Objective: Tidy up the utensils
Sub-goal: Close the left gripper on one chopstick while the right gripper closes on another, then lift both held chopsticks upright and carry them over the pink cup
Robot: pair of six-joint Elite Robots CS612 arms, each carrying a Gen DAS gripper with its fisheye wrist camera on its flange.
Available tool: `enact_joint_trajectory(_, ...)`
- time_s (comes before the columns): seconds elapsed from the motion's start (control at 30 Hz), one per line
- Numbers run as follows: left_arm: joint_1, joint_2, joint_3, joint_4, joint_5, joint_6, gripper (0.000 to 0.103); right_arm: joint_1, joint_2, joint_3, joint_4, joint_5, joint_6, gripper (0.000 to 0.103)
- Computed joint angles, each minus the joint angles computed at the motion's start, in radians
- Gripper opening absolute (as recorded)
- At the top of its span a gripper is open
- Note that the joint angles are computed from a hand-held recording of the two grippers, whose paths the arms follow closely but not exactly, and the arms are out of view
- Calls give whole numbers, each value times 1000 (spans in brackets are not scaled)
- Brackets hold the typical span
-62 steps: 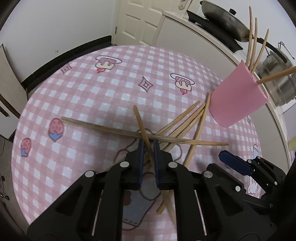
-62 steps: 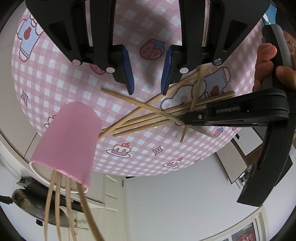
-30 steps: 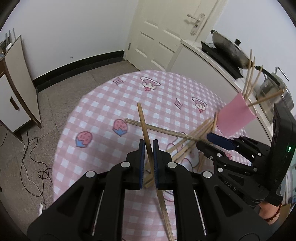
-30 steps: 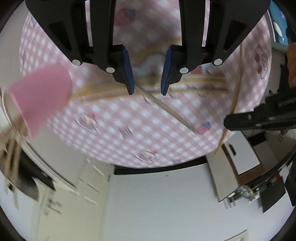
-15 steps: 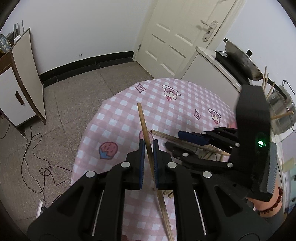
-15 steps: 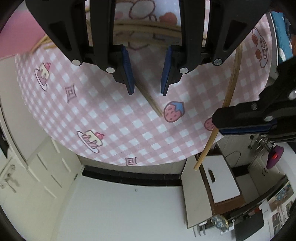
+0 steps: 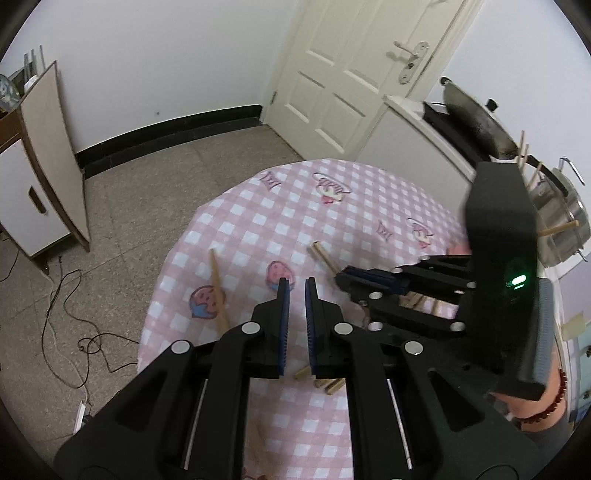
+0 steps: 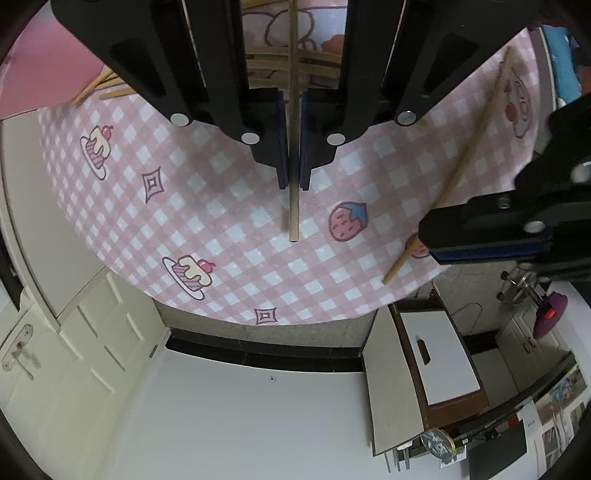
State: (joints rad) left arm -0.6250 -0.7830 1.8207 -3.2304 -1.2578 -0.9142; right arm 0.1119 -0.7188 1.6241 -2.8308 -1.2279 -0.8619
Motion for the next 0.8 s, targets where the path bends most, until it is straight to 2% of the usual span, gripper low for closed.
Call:
enact_joint_trajectory(0.3,26,2,17,75,4,-87,9,16,19,-20,16,-36,25,5)
enact_joint_trajectory(0.4,35,12,2,106,-22,-81,10,25,25,-27,20,-47,29,6)
enact_joint_trajectory(0.57,38,26,-32,188,-16,-67,10,31,29,-37,28,-49,26,6)
enact_joint_trajectory(0.63,42,32,-42,205,-23,-72,14,35,31,-42,28,-53,24,7)
enact_joint_trajectory(0.8,39,35,-65,263,11,-52,15,41,36,-49,28,-57,19,7)
